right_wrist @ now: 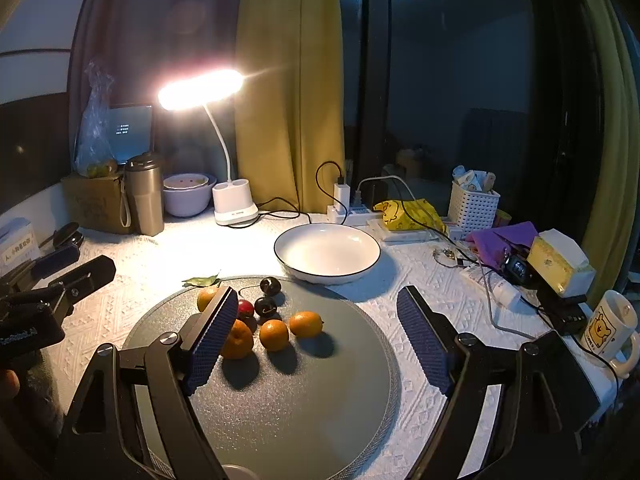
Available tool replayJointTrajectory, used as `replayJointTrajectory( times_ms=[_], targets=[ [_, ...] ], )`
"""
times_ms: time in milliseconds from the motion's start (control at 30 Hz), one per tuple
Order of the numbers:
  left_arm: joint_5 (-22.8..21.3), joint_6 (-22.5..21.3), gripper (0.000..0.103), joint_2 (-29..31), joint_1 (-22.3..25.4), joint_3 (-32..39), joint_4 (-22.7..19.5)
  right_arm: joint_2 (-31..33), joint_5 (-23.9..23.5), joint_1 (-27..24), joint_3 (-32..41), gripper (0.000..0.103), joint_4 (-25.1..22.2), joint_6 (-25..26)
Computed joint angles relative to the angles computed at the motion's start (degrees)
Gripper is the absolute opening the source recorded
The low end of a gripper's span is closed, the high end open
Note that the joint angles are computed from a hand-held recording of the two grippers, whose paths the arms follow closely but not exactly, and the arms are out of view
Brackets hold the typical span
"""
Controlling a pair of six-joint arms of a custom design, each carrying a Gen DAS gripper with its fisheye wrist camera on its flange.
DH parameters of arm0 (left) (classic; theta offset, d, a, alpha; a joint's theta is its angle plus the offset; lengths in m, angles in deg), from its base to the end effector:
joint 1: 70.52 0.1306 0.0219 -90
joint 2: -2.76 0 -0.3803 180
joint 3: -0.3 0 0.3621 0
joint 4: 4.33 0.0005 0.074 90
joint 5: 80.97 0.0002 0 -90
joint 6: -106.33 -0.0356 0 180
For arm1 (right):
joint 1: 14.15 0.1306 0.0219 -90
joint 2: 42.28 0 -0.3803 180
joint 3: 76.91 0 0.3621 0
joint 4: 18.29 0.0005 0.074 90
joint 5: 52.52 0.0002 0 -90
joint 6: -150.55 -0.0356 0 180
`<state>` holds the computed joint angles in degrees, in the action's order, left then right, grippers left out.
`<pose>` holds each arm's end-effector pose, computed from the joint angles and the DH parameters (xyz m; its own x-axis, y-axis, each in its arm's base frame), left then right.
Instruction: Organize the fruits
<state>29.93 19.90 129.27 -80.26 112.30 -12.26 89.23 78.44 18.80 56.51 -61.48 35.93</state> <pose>0.6855 -0.1311 0.3044 -0.4056 0.0106 -0.9140 0.4587 0.8673 -0.1935 0.6100 0.3670 0.3607 -0.5022 0.0494 -0.8633 0.2330 0.9692 -0.0801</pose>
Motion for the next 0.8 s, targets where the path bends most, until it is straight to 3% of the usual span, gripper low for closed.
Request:
replayJointTrajectory(
  times_ms=[800],
  targets=[
    [1.69,-1.39,0.099,-0.02,-0.06,0.08,-1.29,-0.10,-0.10,-0.02,-0.21,0.085,0.15,-0.22]
  ],
)
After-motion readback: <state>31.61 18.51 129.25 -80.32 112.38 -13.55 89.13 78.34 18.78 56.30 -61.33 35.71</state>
